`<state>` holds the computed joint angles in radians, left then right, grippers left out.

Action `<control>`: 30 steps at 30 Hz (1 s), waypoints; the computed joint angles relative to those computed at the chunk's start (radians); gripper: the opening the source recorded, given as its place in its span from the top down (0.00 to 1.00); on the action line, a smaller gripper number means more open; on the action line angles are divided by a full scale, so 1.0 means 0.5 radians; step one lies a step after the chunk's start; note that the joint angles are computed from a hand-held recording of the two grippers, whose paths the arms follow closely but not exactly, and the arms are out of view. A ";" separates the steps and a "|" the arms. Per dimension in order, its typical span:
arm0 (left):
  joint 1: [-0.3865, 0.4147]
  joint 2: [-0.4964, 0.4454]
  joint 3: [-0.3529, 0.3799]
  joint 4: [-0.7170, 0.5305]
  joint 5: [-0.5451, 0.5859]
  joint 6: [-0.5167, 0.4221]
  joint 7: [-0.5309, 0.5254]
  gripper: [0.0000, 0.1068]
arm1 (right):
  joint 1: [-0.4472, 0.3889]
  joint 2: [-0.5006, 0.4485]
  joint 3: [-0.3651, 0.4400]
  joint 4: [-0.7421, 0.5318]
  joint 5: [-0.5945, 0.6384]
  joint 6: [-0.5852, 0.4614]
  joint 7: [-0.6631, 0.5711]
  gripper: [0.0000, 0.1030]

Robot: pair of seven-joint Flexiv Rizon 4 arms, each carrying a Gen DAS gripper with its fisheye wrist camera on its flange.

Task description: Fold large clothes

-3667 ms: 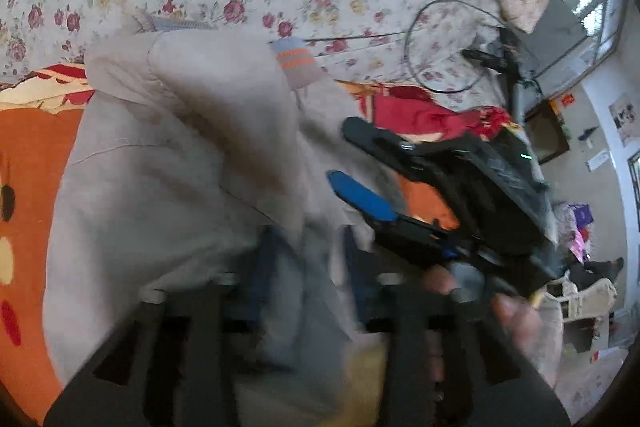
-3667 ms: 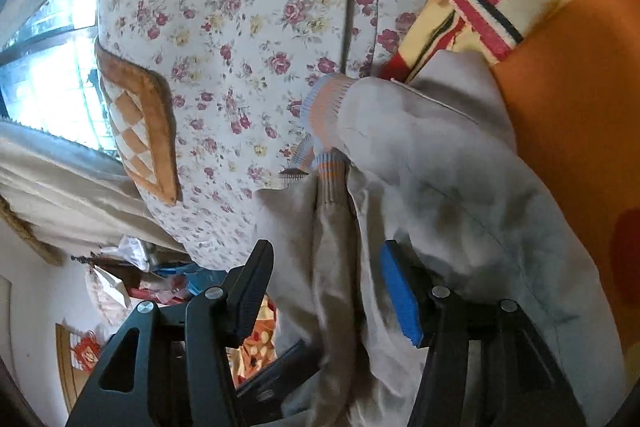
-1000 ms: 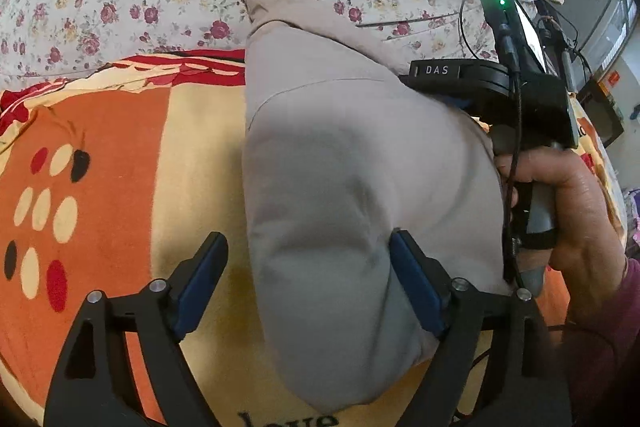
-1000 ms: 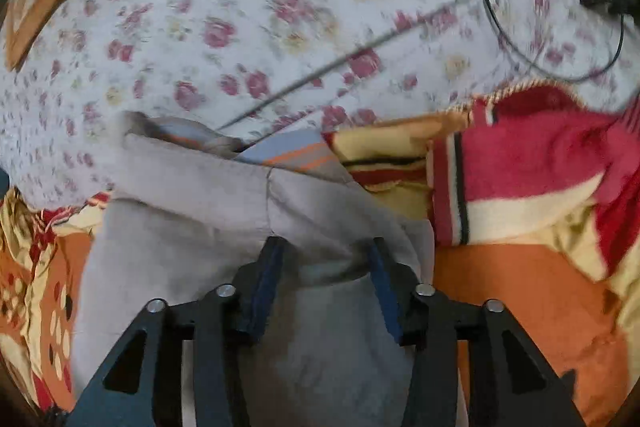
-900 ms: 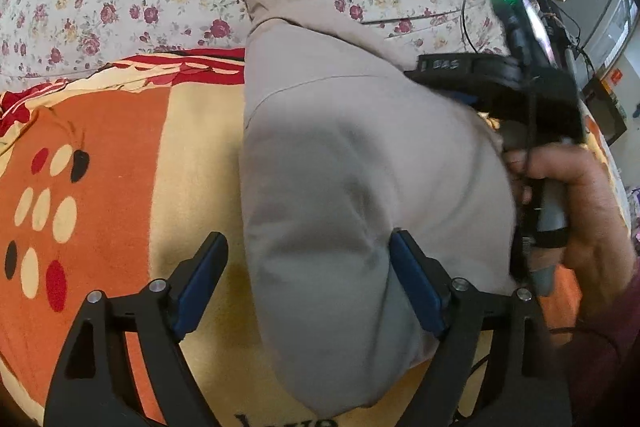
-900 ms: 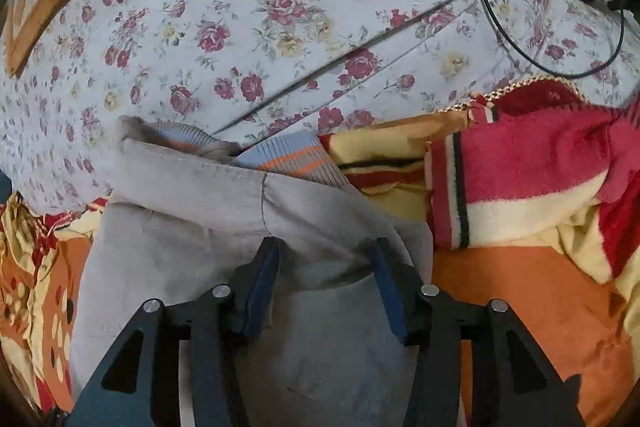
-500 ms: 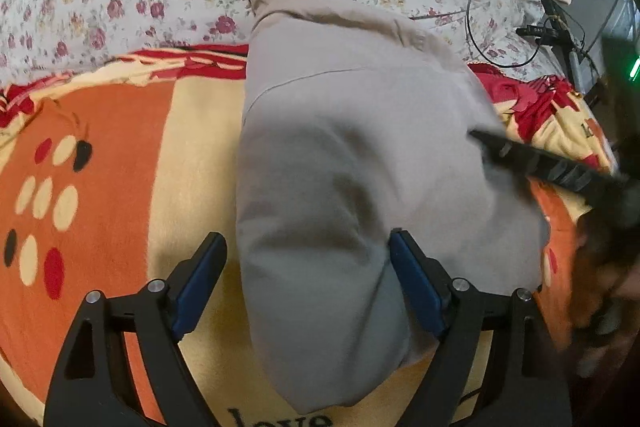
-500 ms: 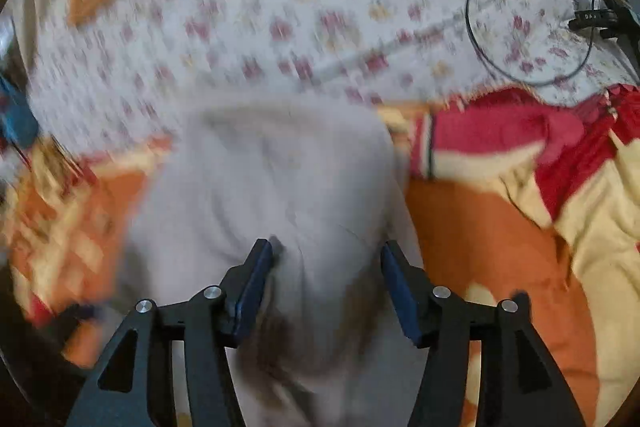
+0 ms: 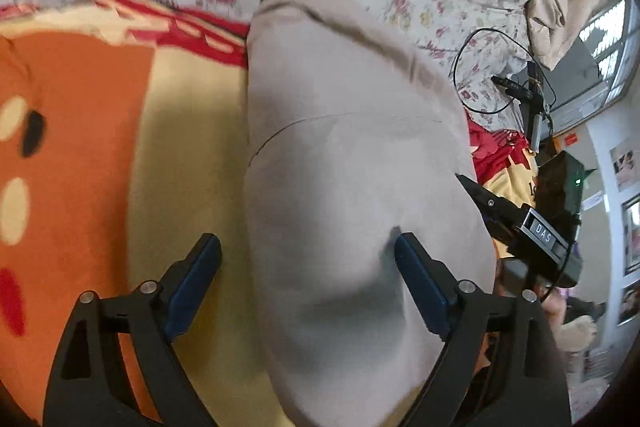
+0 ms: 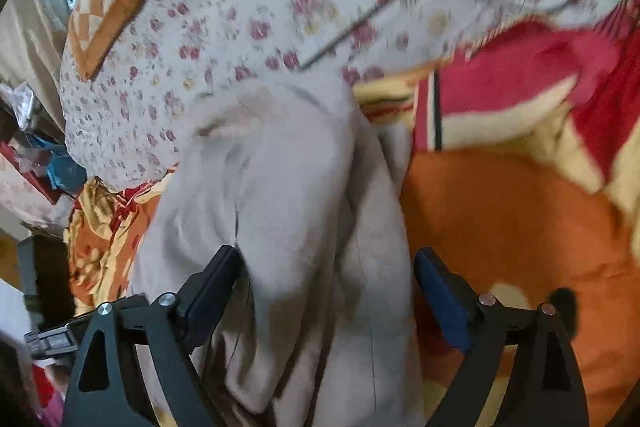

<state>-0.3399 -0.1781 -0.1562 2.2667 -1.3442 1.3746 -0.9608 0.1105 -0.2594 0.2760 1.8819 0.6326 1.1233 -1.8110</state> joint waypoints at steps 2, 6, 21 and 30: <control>-0.010 -0.041 -0.029 -0.041 -0.158 0.024 0.123 0.08 | -0.079 -0.056 0.050 -0.100 0.159 -0.137 -0.140 0.12; -0.008 -0.095 -0.020 -0.097 0.067 0.036 0.094 0.17 | -0.115 -0.142 0.068 -0.247 0.342 -0.344 -0.255 0.25; 0.218 0.802 0.172 0.457 1.679 -0.300 -0.923 0.55 | 0.042 0.324 0.032 0.007 0.678 -0.633 -0.390 0.43; 0.350 0.819 0.187 0.550 2.392 -0.180 -1.634 0.25 | 0.384 0.804 -0.041 0.524 0.220 -0.155 -0.023 0.36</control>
